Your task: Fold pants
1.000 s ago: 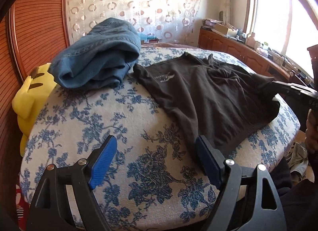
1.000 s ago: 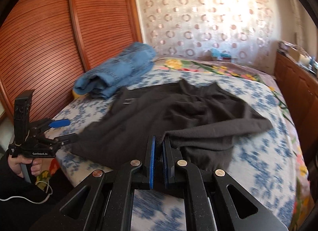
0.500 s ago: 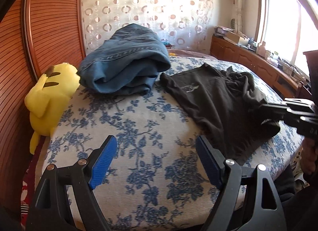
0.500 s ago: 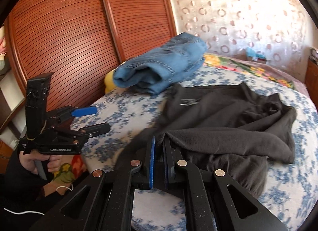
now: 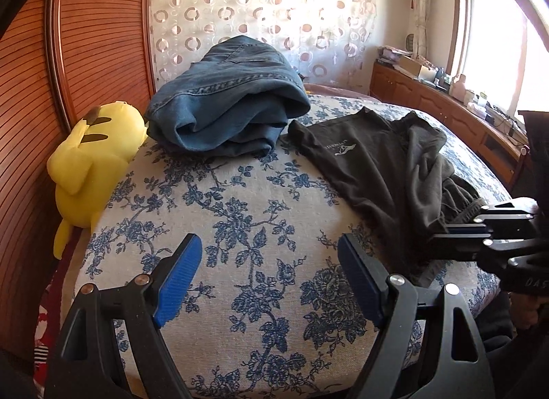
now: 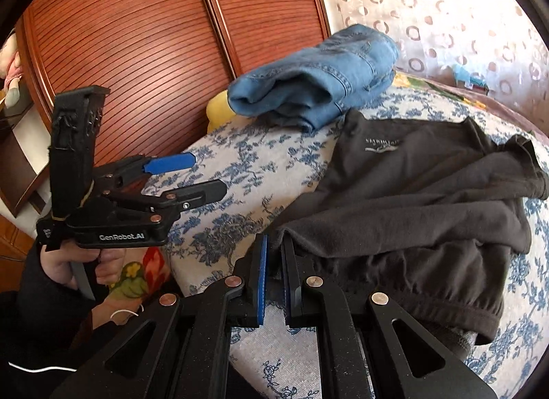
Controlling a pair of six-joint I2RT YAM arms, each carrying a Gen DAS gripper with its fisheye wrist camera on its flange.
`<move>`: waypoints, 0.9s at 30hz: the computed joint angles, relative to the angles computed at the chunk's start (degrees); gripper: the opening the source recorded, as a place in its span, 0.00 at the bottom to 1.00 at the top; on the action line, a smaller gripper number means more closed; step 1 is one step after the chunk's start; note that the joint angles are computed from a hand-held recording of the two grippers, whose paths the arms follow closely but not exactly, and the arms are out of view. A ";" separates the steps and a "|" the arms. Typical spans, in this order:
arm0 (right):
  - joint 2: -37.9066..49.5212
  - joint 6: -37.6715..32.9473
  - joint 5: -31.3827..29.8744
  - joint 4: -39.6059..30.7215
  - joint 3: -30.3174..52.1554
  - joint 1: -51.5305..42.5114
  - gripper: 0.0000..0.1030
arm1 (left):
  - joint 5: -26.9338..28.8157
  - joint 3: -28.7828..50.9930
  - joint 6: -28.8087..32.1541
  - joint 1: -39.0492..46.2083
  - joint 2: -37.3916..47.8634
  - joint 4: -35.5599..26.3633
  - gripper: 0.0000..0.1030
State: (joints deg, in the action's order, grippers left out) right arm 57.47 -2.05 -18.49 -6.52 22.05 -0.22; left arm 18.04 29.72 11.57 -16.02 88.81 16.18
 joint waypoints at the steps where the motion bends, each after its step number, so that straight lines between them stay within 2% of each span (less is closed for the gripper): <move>1: 0.22 0.16 0.36 0.26 -0.05 -0.14 0.07 | -0.02 -0.03 -0.01 -0.14 -0.04 0.00 0.80; 4: -0.69 2.35 3.40 -0.06 0.54 2.41 0.10 | -0.23 -0.23 -0.05 -0.90 -0.35 0.05 0.80; 9: -10.44 2.28 5.70 -6.94 -0.60 1.92 0.29 | -0.22 -0.44 -0.69 -2.43 -1.36 0.17 0.80; 11: -14.59 1.66 6.15 -9.95 -1.06 0.44 0.30 | -0.08 -0.38 -0.83 -3.03 -1.74 0.10 0.80; 16: -25.23 -2.04 2.57 -18.80 -1.95 -9.08 0.31 | -0.33 -0.10 -1.50 -5.29 -2.65 -0.30 0.80; 20: -26.19 -5.53 0.39 -20.72 -2.02 -17.41 0.31 | -1.26 0.20 -2.04 -7.99 -3.26 -0.64 0.80; 27: -17.91 -9.66 -0.43 -15.37 -1.50 -27.08 0.31 | -2.55 0.16 -2.34 -11.90 -3.12 -0.99 0.80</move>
State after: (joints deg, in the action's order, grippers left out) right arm 39.57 -11.71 -18.92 -21.88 20.55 -27.30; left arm 15.49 29.88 9.23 -27.92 85.69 15.19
